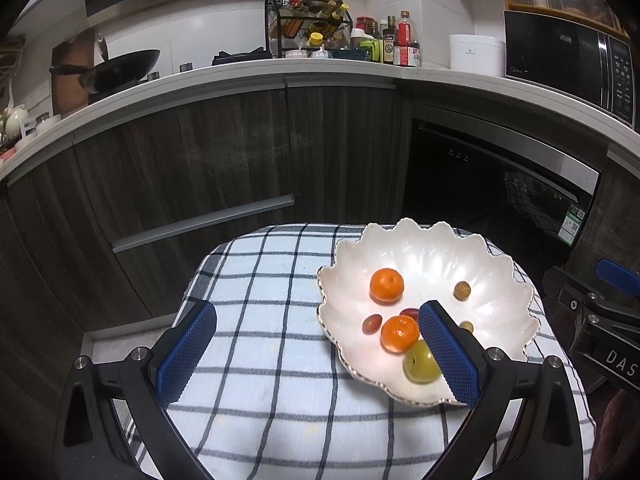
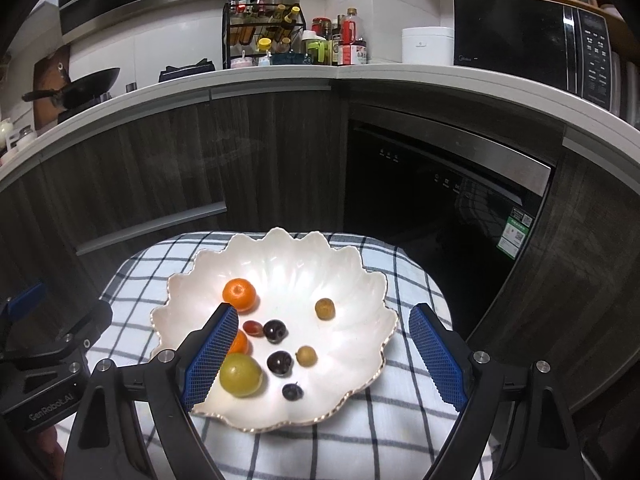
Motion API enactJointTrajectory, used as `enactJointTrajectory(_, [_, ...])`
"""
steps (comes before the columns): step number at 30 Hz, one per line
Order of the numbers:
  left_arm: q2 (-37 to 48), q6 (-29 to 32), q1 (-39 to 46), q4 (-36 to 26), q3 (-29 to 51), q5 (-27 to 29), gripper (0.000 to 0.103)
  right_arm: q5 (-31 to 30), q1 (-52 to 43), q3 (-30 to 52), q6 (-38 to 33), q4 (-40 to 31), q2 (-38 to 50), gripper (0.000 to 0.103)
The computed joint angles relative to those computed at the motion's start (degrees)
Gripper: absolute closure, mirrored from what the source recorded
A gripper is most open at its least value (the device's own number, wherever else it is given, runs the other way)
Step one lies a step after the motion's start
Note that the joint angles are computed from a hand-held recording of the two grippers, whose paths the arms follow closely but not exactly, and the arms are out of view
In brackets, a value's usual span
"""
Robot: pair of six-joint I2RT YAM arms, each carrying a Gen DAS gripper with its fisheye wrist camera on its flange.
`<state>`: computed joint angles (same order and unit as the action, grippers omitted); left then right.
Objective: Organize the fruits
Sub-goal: 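Withdraw both open tools from the bowl back over the cloth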
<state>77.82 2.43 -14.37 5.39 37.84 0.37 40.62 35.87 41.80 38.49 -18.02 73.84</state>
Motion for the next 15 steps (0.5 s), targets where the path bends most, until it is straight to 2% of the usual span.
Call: enactJointTrajectory(15, [-11.7,0.7,1.7,-5.3,-6.5,2.9,0.000,9.0,13.1,1.2,13.9,-15.4,-3.6,0.015])
